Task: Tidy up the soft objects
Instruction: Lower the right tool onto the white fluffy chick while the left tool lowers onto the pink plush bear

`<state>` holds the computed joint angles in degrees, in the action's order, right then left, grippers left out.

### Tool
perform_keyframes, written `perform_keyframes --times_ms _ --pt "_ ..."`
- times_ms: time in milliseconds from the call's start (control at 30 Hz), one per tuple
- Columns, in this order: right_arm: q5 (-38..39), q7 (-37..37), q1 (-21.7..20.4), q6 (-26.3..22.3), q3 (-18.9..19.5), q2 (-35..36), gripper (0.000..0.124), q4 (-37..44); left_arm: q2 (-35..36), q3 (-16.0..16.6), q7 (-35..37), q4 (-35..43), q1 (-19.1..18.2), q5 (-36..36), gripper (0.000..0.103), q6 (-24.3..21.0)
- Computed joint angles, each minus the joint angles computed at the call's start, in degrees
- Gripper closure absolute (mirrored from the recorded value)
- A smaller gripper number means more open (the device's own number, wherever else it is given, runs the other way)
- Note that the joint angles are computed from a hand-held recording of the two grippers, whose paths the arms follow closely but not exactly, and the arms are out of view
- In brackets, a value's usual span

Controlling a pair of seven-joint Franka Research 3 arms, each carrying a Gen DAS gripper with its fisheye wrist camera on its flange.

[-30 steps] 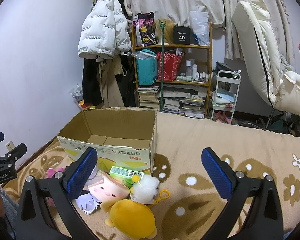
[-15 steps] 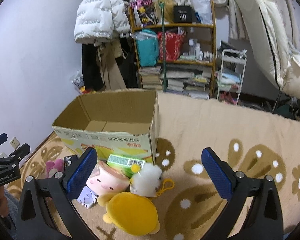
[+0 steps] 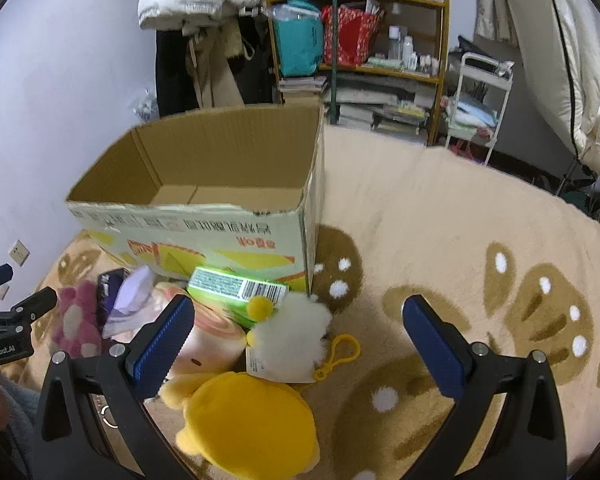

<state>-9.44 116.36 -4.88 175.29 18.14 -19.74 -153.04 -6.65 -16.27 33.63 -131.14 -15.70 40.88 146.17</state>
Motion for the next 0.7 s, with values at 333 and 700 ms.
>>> perform_keyframes --times_ms 333,700 --pt "5.8 -6.2 9.4 -3.7 -8.9 6.0 0.021 3.3 4.0 1.6 7.8 1.5 -0.3 -11.9 0.002 -1.0" --pt "25.5 -21.9 19.4 -5.4 -17.4 8.1 0.057 4.4 7.0 2.0 12.1 3.3 -0.5 -17.7 0.002 -2.6"
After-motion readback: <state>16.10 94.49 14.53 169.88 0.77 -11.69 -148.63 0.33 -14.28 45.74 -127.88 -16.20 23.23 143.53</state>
